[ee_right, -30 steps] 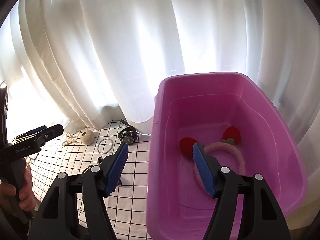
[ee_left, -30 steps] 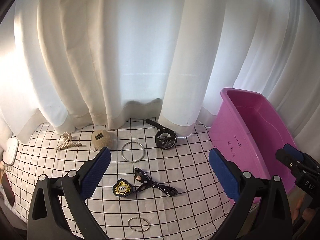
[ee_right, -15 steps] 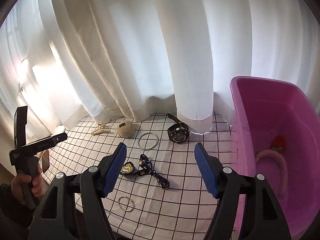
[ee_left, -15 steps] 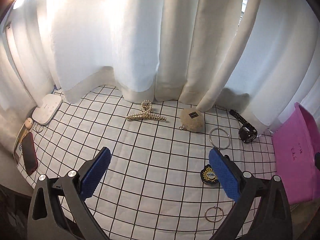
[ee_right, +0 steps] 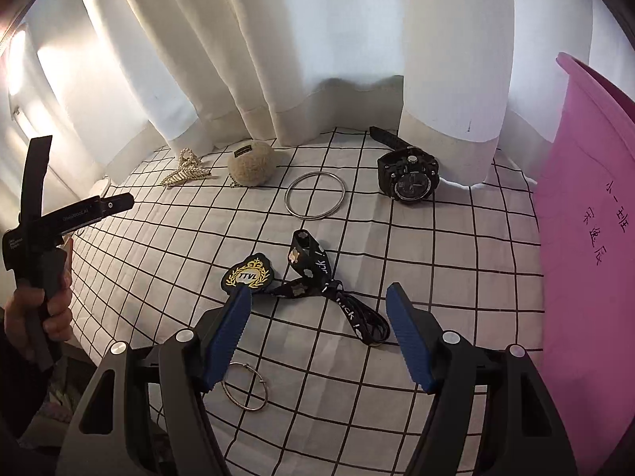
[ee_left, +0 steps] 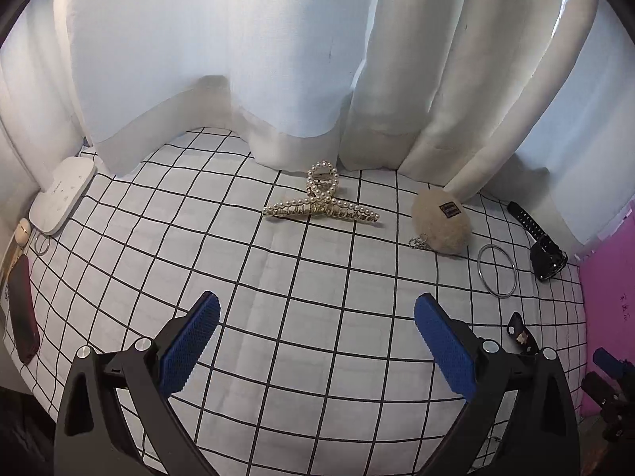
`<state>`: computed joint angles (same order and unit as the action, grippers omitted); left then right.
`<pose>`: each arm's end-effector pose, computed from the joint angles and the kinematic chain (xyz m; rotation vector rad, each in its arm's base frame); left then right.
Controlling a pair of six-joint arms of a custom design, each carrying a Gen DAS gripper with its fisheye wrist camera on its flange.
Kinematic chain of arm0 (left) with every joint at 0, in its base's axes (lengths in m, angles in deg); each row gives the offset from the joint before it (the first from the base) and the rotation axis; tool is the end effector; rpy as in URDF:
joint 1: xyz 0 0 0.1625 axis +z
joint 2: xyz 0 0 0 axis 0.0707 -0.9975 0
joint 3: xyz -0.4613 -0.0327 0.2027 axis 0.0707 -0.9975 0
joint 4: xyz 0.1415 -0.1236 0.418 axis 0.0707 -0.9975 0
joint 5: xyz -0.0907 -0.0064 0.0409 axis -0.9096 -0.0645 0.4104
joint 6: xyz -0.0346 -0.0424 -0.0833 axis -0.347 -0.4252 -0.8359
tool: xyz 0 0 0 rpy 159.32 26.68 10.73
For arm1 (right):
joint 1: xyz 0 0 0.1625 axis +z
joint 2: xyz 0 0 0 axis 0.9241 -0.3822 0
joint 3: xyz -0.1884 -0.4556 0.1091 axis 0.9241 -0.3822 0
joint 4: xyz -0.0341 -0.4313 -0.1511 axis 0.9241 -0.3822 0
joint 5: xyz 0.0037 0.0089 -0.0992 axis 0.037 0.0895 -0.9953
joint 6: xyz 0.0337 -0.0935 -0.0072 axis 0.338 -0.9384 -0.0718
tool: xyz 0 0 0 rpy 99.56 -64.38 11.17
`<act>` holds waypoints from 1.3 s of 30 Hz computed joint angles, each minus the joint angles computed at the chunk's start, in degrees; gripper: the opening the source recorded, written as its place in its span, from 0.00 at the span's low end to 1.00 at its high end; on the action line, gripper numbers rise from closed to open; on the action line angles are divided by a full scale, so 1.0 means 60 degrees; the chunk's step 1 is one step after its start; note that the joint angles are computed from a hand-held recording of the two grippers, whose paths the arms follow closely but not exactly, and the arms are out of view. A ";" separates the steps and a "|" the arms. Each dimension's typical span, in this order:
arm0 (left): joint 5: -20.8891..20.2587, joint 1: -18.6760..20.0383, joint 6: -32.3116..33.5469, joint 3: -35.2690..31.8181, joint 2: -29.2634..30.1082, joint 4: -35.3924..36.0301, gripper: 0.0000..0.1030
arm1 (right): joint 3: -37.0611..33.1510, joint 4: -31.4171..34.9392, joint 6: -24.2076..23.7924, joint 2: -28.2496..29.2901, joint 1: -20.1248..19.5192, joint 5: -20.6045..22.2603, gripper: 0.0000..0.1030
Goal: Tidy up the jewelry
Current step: 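Move the left tool to the pearl claw clip while the right tool approaches the black lanyard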
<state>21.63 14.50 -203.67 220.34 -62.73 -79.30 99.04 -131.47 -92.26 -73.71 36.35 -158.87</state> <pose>-0.2337 -0.2936 0.2084 -0.4594 2.0940 -0.9765 0.2042 -0.4193 0.2806 1.0116 -2.5542 0.1742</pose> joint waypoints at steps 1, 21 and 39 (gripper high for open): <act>0.0167 0.0166 0.0203 0.0048 -0.0073 -0.0047 0.94 | 0.0040 -0.0168 -0.0025 0.0122 0.0026 -0.0116 0.65; 0.2142 0.3228 0.5532 0.0810 -0.0051 -0.3771 0.94 | 0.0215 -0.1301 0.0152 0.1223 -0.0171 -0.0689 0.65; 0.2827 0.4210 0.8103 0.0587 0.0195 -0.5762 0.95 | 0.0232 -0.1514 0.0050 0.1773 -0.0058 -0.0856 0.65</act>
